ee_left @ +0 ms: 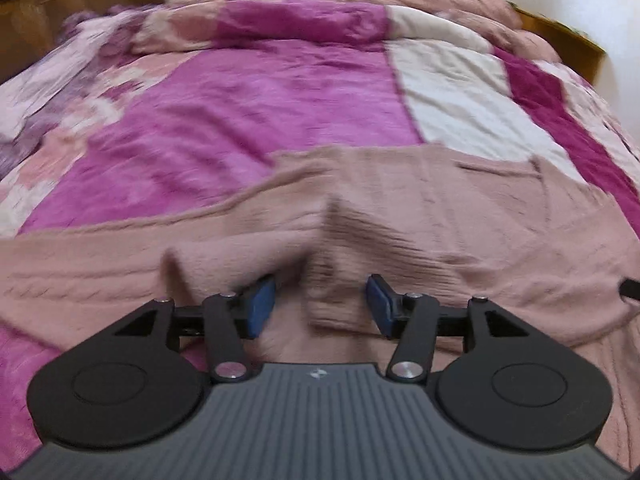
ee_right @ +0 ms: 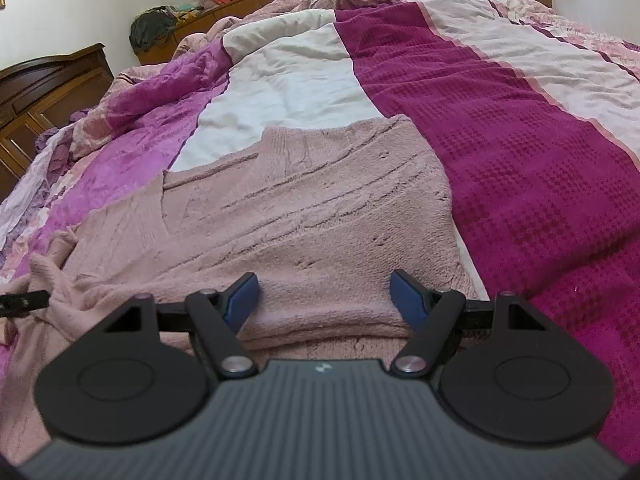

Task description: Fold small clothes

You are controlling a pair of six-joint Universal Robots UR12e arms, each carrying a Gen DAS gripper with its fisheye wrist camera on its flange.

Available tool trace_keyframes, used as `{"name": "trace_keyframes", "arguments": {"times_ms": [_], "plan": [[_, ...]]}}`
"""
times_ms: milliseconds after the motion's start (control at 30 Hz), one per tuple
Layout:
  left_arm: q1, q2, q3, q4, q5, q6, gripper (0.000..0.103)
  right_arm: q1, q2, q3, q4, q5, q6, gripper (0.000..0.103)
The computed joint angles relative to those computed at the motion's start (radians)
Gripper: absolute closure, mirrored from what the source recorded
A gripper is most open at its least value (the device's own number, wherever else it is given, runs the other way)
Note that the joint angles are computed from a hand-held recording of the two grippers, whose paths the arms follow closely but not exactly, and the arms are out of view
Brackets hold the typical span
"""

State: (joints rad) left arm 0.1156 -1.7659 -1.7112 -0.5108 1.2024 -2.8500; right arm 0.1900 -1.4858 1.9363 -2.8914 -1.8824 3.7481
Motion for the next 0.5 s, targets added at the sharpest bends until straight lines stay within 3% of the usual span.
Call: {"name": "trace_keyframes", "arguments": {"times_ms": [133,400,500], "plan": [[0.030,-0.005,0.003,0.015,0.003,-0.074,0.044,0.002,0.000,0.000,0.003,-0.005,-0.006,0.029],[0.015,-0.008,0.007,0.076,0.125,-0.207,0.044,0.002,0.000,0.001,0.002,-0.006,-0.009,0.029],[0.011,-0.014,0.025,0.050,0.109,-0.245,0.044,0.002,0.001,0.000,0.001,-0.005,-0.007,0.029]]}}
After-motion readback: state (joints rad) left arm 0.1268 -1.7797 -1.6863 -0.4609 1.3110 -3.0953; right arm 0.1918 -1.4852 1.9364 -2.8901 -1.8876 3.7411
